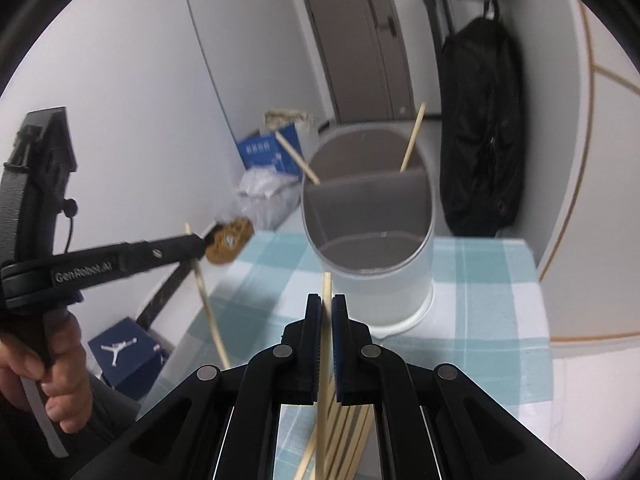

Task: Organize utensils
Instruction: 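Lift both tools with their chopsticks and carry them above the white holder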

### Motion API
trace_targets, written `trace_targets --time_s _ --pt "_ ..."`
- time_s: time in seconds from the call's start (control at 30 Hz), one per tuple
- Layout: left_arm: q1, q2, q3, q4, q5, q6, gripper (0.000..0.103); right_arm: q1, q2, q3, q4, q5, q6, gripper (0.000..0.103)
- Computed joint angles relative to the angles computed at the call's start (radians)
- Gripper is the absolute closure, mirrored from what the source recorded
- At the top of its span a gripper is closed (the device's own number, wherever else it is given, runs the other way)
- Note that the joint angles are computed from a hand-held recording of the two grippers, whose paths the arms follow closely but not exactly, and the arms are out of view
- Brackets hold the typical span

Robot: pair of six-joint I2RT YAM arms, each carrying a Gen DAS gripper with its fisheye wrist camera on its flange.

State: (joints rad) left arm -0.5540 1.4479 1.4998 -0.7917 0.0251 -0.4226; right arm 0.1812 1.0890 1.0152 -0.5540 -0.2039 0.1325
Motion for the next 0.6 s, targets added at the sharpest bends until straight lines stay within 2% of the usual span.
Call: trace_targets --time_s 0.6 --pt "-0.152 0.151 0.364 -0.253 -0.151 0.035 0.102 -0.141 -0.131 -0.031 0.107 -0.150 0.041 0.099"
